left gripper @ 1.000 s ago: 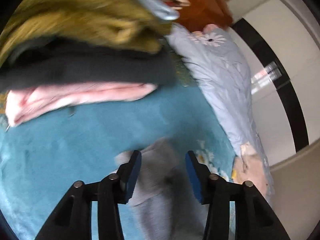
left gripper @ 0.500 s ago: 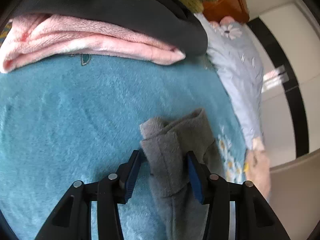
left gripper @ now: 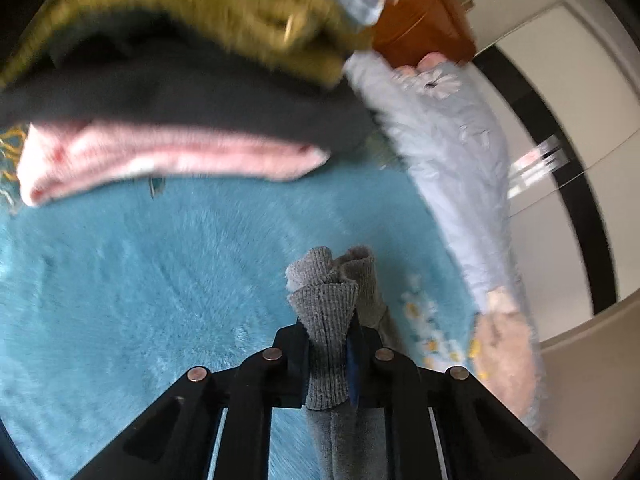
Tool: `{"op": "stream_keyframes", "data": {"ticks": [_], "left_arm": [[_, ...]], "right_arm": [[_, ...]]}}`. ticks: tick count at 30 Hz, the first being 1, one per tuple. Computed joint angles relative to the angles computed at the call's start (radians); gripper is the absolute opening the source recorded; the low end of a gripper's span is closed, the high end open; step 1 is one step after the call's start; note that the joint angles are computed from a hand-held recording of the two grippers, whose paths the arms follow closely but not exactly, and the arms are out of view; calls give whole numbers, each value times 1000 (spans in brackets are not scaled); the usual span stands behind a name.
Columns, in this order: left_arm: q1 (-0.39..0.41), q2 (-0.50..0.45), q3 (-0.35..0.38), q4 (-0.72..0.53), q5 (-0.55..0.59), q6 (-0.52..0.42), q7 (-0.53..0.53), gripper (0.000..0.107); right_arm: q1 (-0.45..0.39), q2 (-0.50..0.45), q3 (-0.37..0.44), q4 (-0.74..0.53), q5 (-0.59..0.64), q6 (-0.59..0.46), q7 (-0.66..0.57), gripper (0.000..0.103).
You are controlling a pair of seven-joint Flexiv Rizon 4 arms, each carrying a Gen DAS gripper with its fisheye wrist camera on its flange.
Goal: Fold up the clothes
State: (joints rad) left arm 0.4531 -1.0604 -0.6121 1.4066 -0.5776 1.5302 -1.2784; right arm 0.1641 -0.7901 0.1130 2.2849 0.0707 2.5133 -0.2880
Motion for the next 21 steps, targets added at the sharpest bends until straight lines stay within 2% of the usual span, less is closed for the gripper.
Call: {"op": "stream_keyframes", "data": {"ticks": [1, 2, 5, 9, 16, 17, 20, 21], "left_arm": [[38, 4, -38, 25, 38, 10, -10, 14], [50, 22, -45, 50, 11, 15, 21, 14], [45, 44, 7, 61, 10, -23, 11, 14], [31, 29, 41, 65, -39, -53, -24, 14], [90, 12, -32, 122, -81, -21, -21, 15], [90, 15, -31, 124, -78, -23, -22, 15], [84, 22, -25, 128, -71, -21, -25, 15], [87, 21, -31, 130, -70, -17, -25, 15]], "right_arm": [[0, 2, 0, 2, -3, 3, -3, 81], [1, 4, 1, 7, -6, 6, -6, 81], [7, 3, 5, 14, -5, 15, -10, 81], [14, -5, 16, 21, -3, 27, -3, 81], [41, -22, 11, 0, 14, -1, 8, 83], [54, -24, 5, -10, 27, -1, 1, 87], [50, -47, 10, -50, 13, 23, 1, 87], [58, -46, 2, -68, 21, -2, 2, 87]]}}
